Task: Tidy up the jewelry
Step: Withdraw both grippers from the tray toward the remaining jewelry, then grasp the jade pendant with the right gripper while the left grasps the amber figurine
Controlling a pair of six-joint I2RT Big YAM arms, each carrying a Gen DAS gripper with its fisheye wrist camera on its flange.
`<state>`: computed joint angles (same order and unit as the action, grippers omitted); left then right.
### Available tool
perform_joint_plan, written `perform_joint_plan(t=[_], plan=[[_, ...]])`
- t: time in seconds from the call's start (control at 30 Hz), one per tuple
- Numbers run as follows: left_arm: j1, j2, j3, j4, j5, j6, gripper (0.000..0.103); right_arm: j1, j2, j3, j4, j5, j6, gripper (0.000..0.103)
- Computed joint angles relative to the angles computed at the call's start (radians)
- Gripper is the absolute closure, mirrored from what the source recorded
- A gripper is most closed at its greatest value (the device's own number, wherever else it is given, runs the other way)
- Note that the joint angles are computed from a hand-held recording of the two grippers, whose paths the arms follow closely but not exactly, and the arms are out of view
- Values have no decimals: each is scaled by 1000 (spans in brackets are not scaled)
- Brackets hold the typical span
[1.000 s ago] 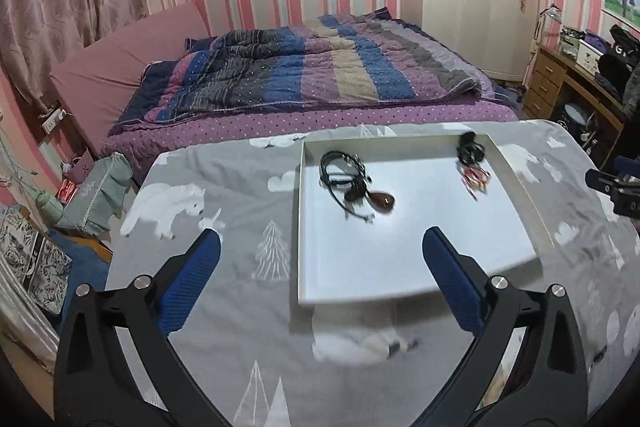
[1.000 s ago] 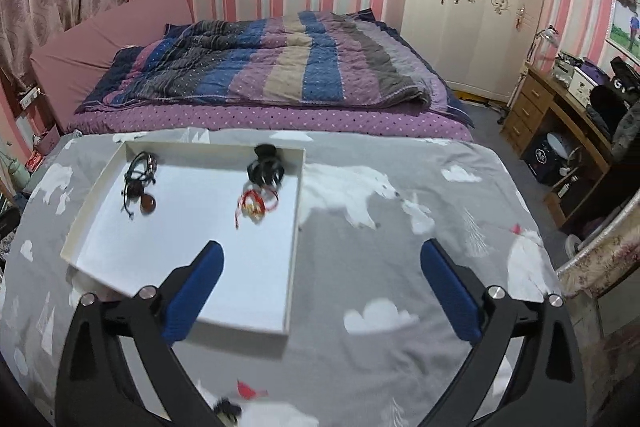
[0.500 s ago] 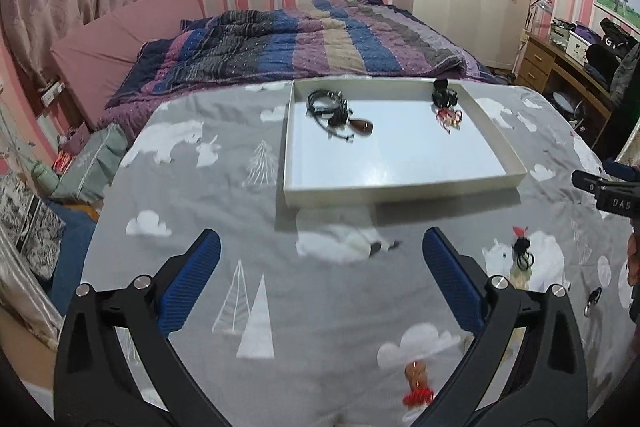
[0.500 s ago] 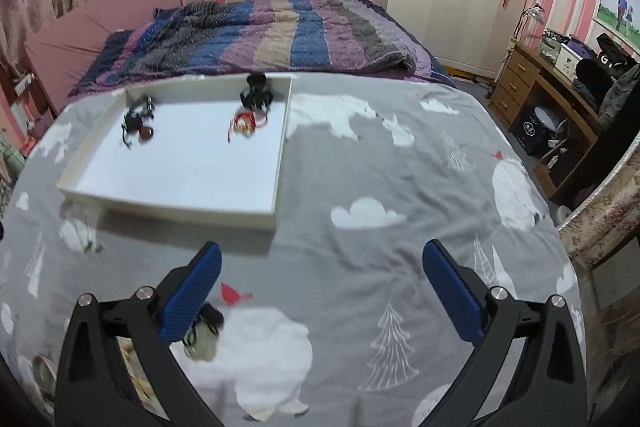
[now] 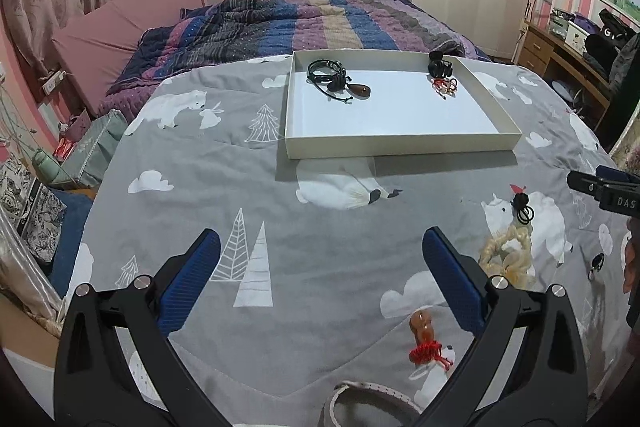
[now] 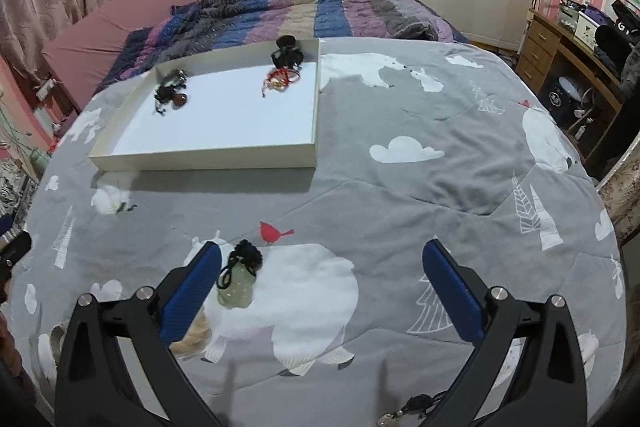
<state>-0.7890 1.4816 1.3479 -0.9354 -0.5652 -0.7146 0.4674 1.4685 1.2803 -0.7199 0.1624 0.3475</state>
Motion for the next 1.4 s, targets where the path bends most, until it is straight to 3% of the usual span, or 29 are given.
perform_joint_plan(t=[0.1, 0.33, 0.53, 0.8, 0.87, 1.03, 1.27, 1.4], plan=[[-3, -2, -2, -3, 21, -3, 3, -6, -7, -6, 4, -16, 19, 3], [-13, 23, 33, -64, 53, 2, 3, -7, 31, 37, -63, 24, 17, 3], [-18, 63, 72, -100, 119, 23, 3, 3, 84, 101, -145, 3, -23, 3], [-14, 89, 76, -77, 216, 48, 3, 21, 143, 179, -233, 17, -80, 3], [-18, 93, 76, -68, 226, 58, 3, 24, 149, 184, -236, 17, -80, 6], [-29, 103, 82, -66, 236, 86, 4, 29, 191, 220, -282, -23, -85, 30], [-33, 114, 79, -70, 303, 119, 19, 43, 226, 259, -318, -41, -99, 30], [-43, 123, 81, -69, 330, 147, 20, 46, 236, 276, -331, -53, -99, 30]])
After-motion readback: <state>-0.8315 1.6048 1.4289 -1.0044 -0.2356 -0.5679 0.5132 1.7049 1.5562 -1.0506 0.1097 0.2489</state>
